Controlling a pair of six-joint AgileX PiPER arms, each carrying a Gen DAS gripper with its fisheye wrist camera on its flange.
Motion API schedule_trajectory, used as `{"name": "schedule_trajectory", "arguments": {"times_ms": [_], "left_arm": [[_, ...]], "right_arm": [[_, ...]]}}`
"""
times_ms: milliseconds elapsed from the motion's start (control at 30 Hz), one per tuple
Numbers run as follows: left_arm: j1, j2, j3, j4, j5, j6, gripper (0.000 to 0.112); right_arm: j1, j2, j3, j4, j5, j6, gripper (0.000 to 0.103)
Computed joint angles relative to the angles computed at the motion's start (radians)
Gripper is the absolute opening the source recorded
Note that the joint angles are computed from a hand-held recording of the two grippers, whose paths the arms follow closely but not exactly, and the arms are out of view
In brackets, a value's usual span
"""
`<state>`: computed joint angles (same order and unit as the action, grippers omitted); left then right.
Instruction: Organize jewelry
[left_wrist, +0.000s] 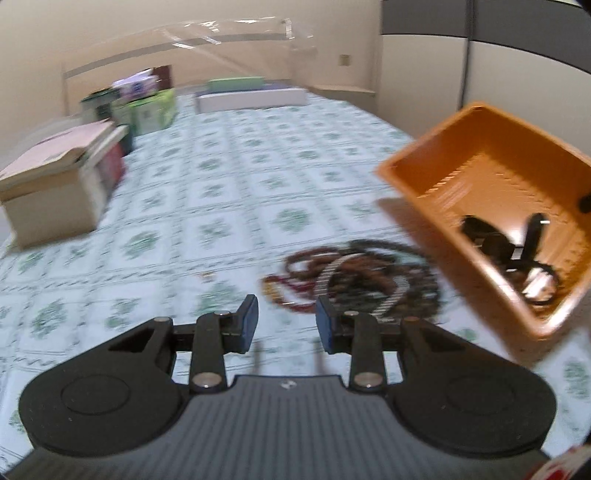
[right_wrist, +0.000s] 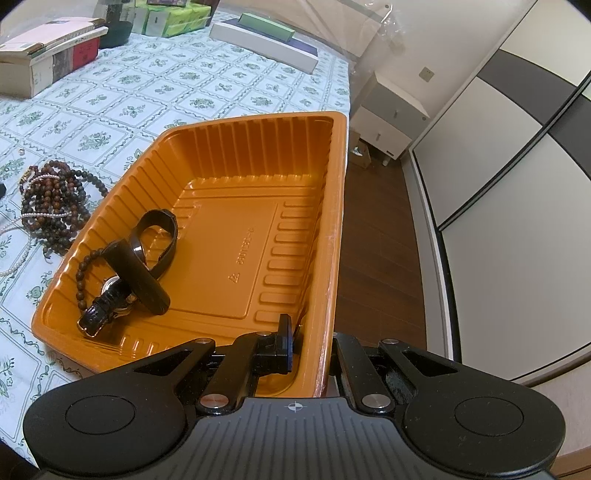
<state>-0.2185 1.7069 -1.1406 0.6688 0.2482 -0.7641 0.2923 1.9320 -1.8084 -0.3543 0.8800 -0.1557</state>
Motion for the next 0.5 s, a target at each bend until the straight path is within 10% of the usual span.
{"name": "schedule_trajectory", "arguments": {"times_ms": [500], "left_arm": [[0.093,0.220,-0.227,0.125,0.077,-0.069,0.030]], "right_arm": [[0.000,0.003,-0.004,-0.001,0.004,-0.001,0.004]]}}
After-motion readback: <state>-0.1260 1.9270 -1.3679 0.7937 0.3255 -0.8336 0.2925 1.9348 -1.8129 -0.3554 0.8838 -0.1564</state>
